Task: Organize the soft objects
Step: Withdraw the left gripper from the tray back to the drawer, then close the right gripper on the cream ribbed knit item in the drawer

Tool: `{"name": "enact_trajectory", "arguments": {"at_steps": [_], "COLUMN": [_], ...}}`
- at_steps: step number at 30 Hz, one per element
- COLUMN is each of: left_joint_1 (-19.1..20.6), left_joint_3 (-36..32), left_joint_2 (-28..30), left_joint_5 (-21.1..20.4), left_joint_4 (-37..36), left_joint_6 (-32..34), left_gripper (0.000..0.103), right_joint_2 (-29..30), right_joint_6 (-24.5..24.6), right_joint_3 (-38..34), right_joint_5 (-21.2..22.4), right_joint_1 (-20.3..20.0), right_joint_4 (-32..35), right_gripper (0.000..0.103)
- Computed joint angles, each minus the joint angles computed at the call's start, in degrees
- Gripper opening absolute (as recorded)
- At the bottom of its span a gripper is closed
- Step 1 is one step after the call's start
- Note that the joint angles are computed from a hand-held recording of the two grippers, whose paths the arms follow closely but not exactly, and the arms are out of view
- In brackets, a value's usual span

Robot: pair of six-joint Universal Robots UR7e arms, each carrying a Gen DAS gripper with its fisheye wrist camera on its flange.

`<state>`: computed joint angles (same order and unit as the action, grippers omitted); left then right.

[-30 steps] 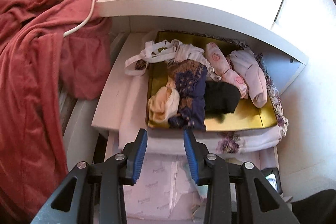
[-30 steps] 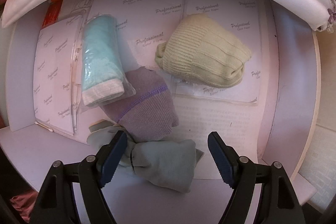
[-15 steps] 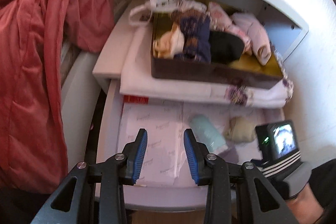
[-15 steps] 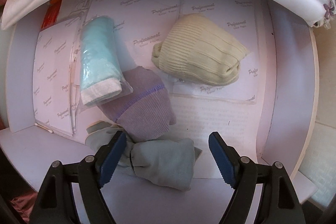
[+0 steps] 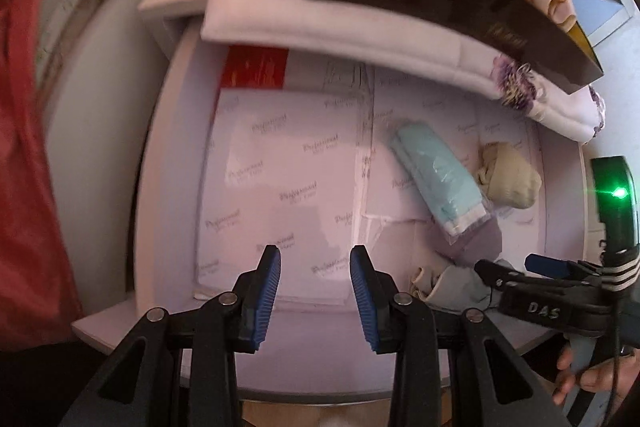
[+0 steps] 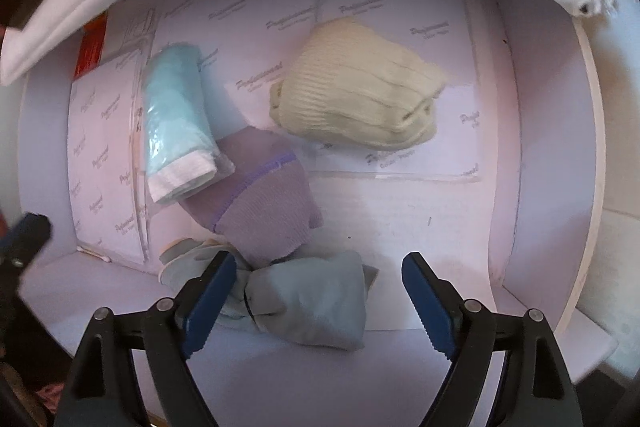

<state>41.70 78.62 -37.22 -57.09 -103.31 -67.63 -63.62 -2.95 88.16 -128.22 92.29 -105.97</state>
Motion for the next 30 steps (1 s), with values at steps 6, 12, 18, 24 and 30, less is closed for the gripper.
{"name": "enact_trajectory", "arguments": {"at_steps": [6, 12, 18, 24, 30], "left_joint_1": [0.95, 1.48, 2.14, 2.53, 2.86], "left_joint_3": [0.00, 0.67, 0.43, 0.62, 1.54], "left_joint_2": [0.75, 0.64, 1.20, 1.43, 1.08], "left_joint_5": [-3.32, -4.82, -5.75, -6.85, -6.86], "left_joint_4": [0.17, -1.48, -2.64, -4.21, -5.00], "left_joint_6": [-0.30, -0.90, -0.10, 0.36, 0.39], "left_gripper": [0.036, 0.036, 0.038, 0.038, 0.038], "right_joint_2": [-0.37, -1.29, -2.79, -2.01, 0.15], "right_joint_6": [1.52, 3.71, 3.41, 2.97, 3.75], "right_joint_3": [-1.53, -3.68, -4.75, -7.26, -9.65], "right_joint_5": [-0.10, 1.65, 4.48, 7.15, 7.85], "right_joint_1": [-1.09, -2.58, -3.90, -4.68, -4.16], "right_joint_4": [0.84, 1.31, -4.76, -7.12, -7.79], "right_gripper": [0.086, 0.086, 0.088, 0.091, 0.100]}}
